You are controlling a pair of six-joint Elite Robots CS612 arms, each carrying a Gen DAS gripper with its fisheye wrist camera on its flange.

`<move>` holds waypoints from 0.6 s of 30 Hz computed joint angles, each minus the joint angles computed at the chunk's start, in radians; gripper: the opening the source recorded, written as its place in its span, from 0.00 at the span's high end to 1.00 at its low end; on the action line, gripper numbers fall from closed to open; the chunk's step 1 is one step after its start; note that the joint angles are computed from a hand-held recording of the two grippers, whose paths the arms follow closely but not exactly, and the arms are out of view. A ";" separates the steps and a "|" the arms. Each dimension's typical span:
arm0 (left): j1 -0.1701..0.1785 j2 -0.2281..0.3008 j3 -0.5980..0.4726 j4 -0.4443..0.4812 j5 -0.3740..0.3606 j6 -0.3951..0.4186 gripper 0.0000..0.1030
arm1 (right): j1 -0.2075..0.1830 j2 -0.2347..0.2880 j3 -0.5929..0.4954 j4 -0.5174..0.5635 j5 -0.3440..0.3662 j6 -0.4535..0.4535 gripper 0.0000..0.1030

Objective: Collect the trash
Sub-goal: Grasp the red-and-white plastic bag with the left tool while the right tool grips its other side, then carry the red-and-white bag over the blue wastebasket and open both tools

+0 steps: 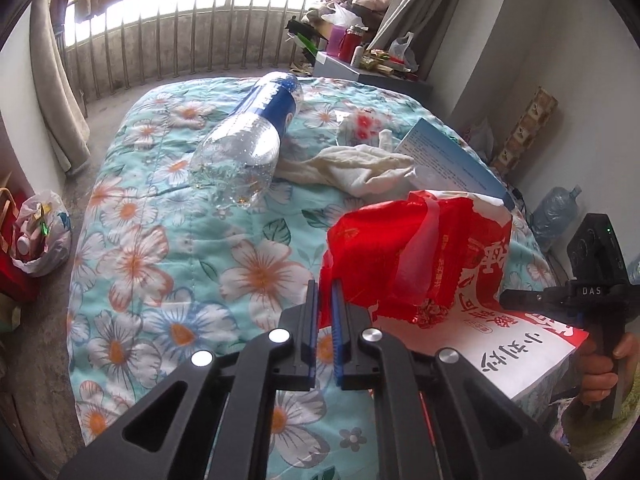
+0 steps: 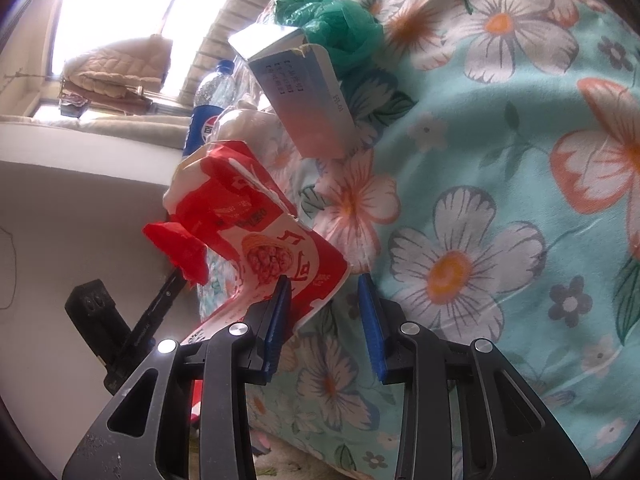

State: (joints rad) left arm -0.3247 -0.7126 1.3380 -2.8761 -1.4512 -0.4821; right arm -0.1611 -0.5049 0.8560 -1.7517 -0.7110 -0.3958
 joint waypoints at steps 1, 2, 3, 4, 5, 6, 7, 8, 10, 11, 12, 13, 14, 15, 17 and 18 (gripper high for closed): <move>0.000 0.000 0.002 -0.002 0.001 -0.003 0.95 | 0.000 0.004 -0.005 0.009 0.007 0.000 0.70; 0.000 0.000 0.003 -0.004 0.000 -0.006 0.95 | -0.001 0.008 -0.009 0.020 0.014 -0.001 0.75; 0.000 0.000 0.004 -0.005 -0.003 -0.008 0.95 | -0.001 0.013 -0.014 0.028 0.019 0.002 0.79; 0.000 -0.001 0.005 -0.006 -0.004 -0.008 0.95 | -0.001 0.016 -0.018 0.033 0.021 0.006 0.80; 0.000 -0.001 0.005 -0.009 -0.004 -0.006 0.95 | -0.001 0.020 -0.022 0.037 0.026 0.012 0.82; -0.001 -0.001 0.006 -0.012 -0.004 -0.005 0.95 | -0.002 0.025 -0.025 0.043 0.036 0.015 0.85; -0.001 -0.002 0.007 -0.015 -0.001 -0.005 0.95 | -0.004 0.027 -0.027 0.047 0.043 0.018 0.87; -0.002 -0.003 0.009 -0.019 0.000 -0.006 0.95 | -0.006 0.030 -0.029 0.052 0.051 0.022 0.89; -0.002 -0.004 0.011 -0.028 0.001 -0.008 0.95 | -0.010 0.035 -0.032 0.061 0.068 0.023 0.93; -0.002 -0.005 0.012 -0.031 0.001 -0.007 0.95 | -0.013 0.033 -0.025 0.051 0.076 0.032 0.94; -0.002 -0.006 0.013 -0.036 0.001 -0.006 0.95 | -0.016 0.030 -0.016 0.036 0.080 0.037 0.95; -0.003 -0.007 0.014 -0.043 0.001 -0.004 0.95 | -0.018 0.028 -0.009 0.020 0.084 0.044 0.96; -0.004 -0.007 0.015 -0.049 0.002 -0.002 0.95 | -0.021 0.025 -0.001 0.000 0.090 0.054 0.96; -0.004 -0.008 0.016 -0.054 0.002 -0.002 0.95 | -0.025 0.024 0.003 -0.011 0.099 0.058 0.97; -0.004 -0.009 0.016 -0.066 -0.002 -0.002 0.95 | -0.033 0.023 0.007 -0.023 0.116 0.063 0.97; -0.005 -0.009 0.016 -0.073 -0.003 -0.003 0.95 | -0.037 0.023 0.009 -0.031 0.123 0.066 0.98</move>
